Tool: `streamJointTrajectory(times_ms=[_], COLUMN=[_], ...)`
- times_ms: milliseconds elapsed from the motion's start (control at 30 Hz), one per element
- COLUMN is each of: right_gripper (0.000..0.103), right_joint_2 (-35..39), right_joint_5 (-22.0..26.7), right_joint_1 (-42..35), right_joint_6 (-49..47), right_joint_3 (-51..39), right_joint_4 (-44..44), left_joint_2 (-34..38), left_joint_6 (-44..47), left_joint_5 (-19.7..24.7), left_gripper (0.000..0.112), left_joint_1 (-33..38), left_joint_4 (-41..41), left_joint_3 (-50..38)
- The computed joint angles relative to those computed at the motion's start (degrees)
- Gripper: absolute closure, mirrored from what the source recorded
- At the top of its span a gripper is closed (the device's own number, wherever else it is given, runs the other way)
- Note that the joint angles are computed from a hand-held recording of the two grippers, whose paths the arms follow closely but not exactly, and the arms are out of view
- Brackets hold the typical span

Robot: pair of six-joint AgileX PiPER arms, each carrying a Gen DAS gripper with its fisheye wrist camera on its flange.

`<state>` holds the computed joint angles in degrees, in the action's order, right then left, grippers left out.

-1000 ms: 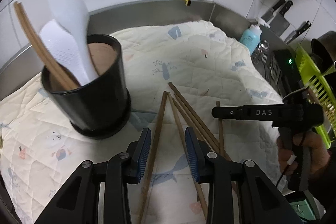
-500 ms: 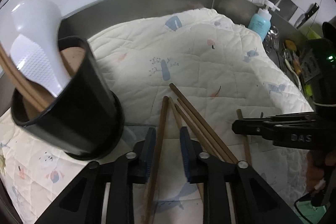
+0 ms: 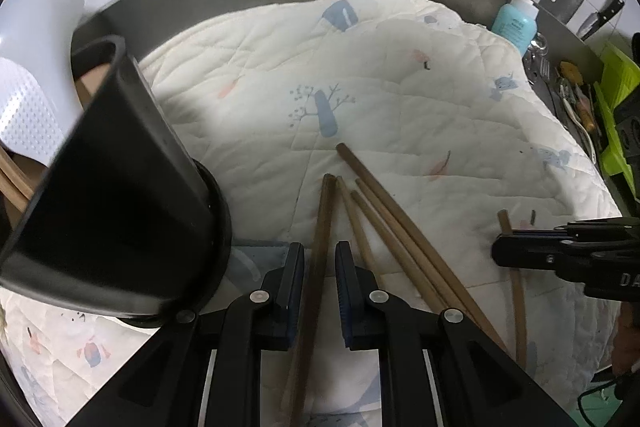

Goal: Organize utensils
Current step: 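Grasp one wooden chopstick with the left gripper while the right gripper grasps another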

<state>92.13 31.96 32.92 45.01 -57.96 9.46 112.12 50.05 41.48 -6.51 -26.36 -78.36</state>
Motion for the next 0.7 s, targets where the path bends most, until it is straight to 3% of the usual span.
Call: streamJointTrajectory(times_ms=[167,400,700], right_gripper=[0.088,0.088,0.089], right_joint_2=[-0.3,-1.4,-3.4], right_joint_5=[-0.4,-0.5,0.1], right_joint_1=[-0.2,0.4,2.2], right_joint_6=[-0.7,-0.7,1.0], right_joint_3=[0.5,0.7,-1.9], right_joint_4=[0.4,-0.7,-5.1], left_joint_2=[0.4,-1.6,-9.3], left_joint_6=[0.6,2.9,8.1], left_joint_5=[-0.6,-1.4,2.1], left_gripper=[0.103,0.105,0.105], left_joint_1=[-0.4,0.8,6.6], left_joint_4=[-0.3,-3.9,-13.2], left_joint_3=[0.0,2.2,4.6])
